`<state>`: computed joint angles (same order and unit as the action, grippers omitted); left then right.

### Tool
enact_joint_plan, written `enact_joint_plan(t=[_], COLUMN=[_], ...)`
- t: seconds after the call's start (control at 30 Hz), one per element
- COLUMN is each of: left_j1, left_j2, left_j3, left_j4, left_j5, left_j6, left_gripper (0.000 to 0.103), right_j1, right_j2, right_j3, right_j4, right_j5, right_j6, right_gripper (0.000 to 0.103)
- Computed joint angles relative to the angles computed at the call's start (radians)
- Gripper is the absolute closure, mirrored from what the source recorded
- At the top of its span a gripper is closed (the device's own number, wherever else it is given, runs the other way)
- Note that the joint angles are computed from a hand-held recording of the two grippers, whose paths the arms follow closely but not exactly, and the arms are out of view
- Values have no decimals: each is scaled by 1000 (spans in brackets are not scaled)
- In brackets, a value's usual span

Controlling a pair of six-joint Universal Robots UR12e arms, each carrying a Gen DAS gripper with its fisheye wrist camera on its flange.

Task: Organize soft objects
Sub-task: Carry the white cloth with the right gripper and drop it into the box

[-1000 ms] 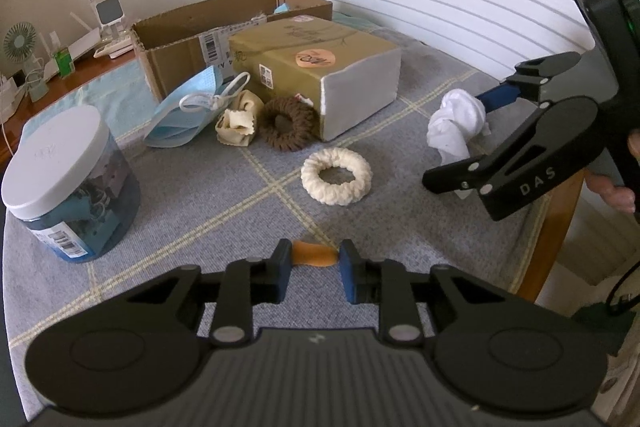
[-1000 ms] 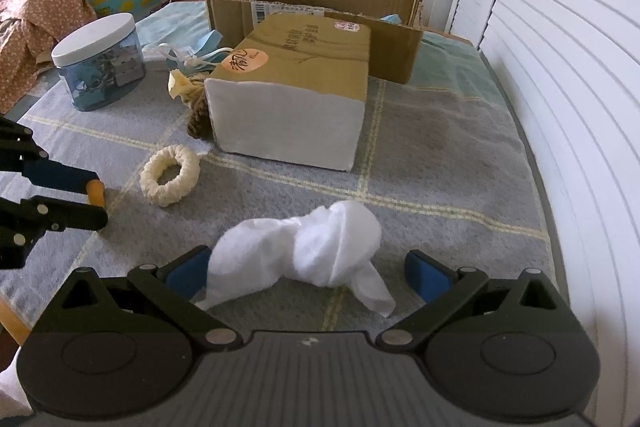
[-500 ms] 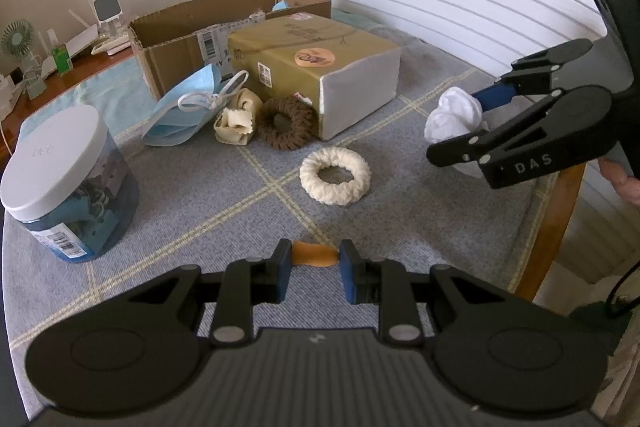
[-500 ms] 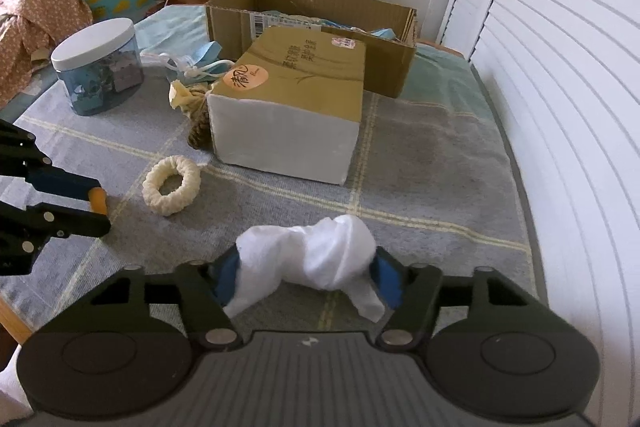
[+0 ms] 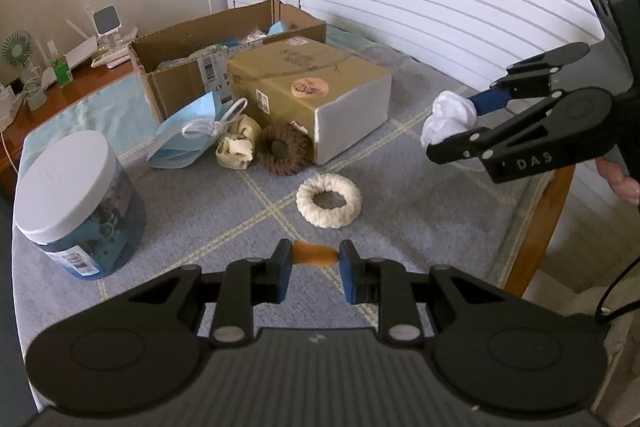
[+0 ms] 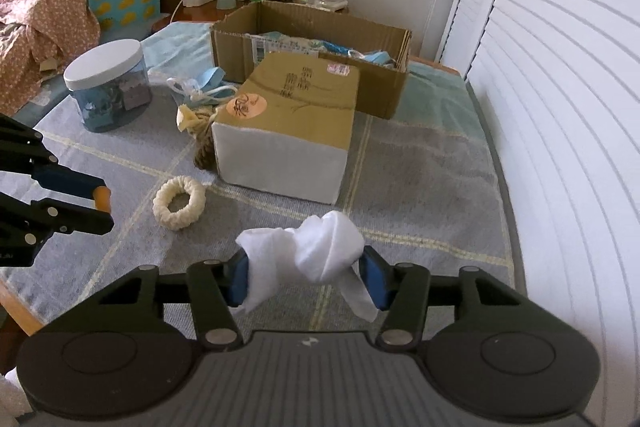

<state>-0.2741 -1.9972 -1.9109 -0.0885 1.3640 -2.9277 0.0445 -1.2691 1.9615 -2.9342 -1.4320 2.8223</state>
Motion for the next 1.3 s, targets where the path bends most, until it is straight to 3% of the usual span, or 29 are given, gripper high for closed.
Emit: enact_joint_plan(t=[0.33, 0.63, 1.13, 1.2, 1.3], left_j1=[10, 27, 41, 43, 45], left_j2=[18, 13, -14, -16, -19], left_j3=[0, 15, 57, 62, 67], left_j4=[1, 13, 9, 0, -10], left_j5=[-8, -8, 15, 14, 14], left_j6=[-13, -19, -44, -47, -48], left_gripper=[79, 79, 79, 79, 79], right_j1=[-12, -1, 17, 18, 20], right_j2=[5, 99, 282, 299, 318], right_j3=[-53, -209, -499, -524, -537], right_j4=[-45, -77, 73, 91, 91], right_j5=[52, 75, 98, 100, 91], right_j6=[17, 22, -42, -47, -57], right_gripper=[43, 43, 43, 40, 10])
